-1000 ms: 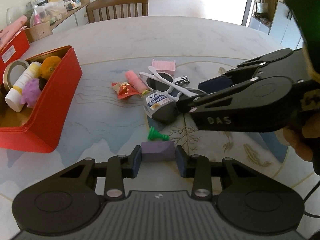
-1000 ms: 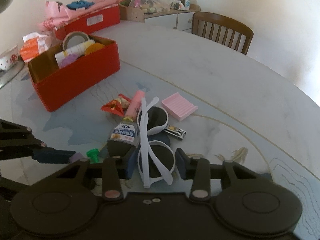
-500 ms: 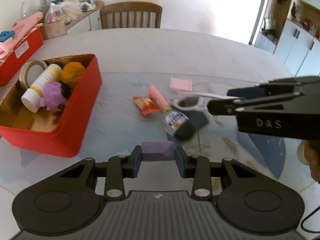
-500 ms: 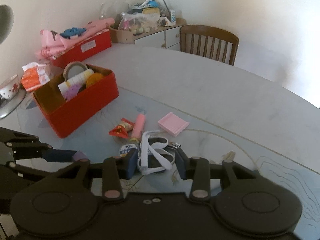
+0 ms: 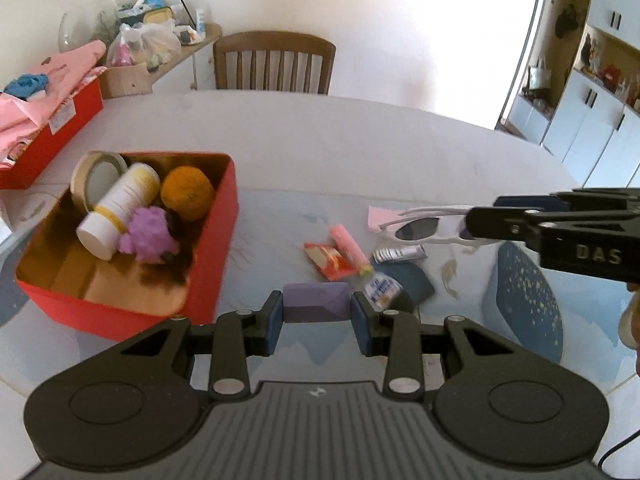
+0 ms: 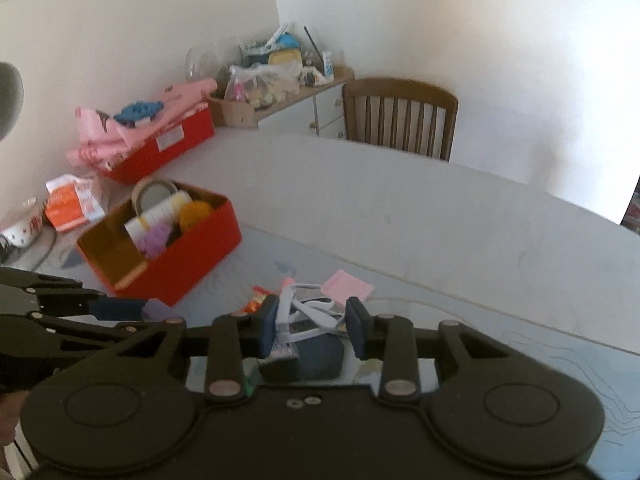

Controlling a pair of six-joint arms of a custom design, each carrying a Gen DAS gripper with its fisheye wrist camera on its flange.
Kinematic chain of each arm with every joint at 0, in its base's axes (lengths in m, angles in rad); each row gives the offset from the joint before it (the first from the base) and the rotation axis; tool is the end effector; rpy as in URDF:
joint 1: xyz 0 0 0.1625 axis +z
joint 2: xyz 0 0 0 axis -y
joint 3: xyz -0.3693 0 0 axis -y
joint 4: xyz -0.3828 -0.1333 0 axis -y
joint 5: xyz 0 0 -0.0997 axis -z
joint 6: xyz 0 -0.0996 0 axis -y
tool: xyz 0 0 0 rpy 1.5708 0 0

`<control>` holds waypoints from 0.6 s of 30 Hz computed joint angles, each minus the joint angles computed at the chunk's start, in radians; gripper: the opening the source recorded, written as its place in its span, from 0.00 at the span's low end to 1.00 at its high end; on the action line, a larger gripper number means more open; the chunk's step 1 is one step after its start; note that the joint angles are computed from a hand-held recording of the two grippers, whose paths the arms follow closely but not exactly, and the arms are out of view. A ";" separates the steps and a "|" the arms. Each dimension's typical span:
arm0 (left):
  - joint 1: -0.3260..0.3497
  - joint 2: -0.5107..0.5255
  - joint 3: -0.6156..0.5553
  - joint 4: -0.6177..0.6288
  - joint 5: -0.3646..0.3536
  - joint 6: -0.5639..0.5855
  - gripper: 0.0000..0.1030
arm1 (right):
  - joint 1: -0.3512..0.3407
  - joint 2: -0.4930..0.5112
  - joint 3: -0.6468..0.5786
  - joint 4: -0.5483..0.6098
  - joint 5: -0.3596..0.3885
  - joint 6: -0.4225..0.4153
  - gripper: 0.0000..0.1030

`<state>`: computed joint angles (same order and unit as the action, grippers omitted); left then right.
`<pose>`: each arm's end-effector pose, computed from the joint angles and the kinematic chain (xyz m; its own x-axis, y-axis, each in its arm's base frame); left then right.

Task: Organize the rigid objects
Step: 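Carry the purple block in left tool and sunglasses in right tool over the red tray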

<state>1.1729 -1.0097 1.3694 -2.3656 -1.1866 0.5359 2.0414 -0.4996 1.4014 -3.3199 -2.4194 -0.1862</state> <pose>-0.1078 -0.6968 0.2987 -0.6081 0.6105 -0.5075 0.7698 0.6097 -0.1889 0.3591 -0.5768 0.0703 -0.7740 0.0888 0.6269 -0.4513 0.6171 -0.6446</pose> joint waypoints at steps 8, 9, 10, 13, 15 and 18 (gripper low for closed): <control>0.022 0.021 -0.122 0.064 -0.033 0.030 0.35 | 0.048 0.068 -0.131 0.005 -0.008 0.006 0.34; 0.025 0.025 -0.138 0.068 -0.033 0.036 0.35 | 0.053 0.084 -0.158 0.009 -0.009 0.004 0.34; 0.030 0.033 -0.161 0.076 -0.036 0.043 0.35 | 0.058 0.100 -0.184 0.010 -0.012 0.000 0.34; 0.045 0.055 -0.227 0.110 -0.046 0.061 0.35 | 0.069 0.146 -0.261 0.031 -0.012 0.004 0.34; 0.056 0.074 -0.276 0.136 -0.050 0.075 0.35 | 0.074 0.183 -0.320 0.048 -0.015 0.001 0.34; 0.073 0.107 -0.358 0.184 -0.056 0.097 0.35 | 0.082 0.233 -0.400 0.081 -0.018 -0.002 0.34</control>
<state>1.2462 -0.9024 1.0117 -2.1817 -1.2426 0.6331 2.1236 -0.2666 1.0013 -3.2391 -2.4376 -0.1878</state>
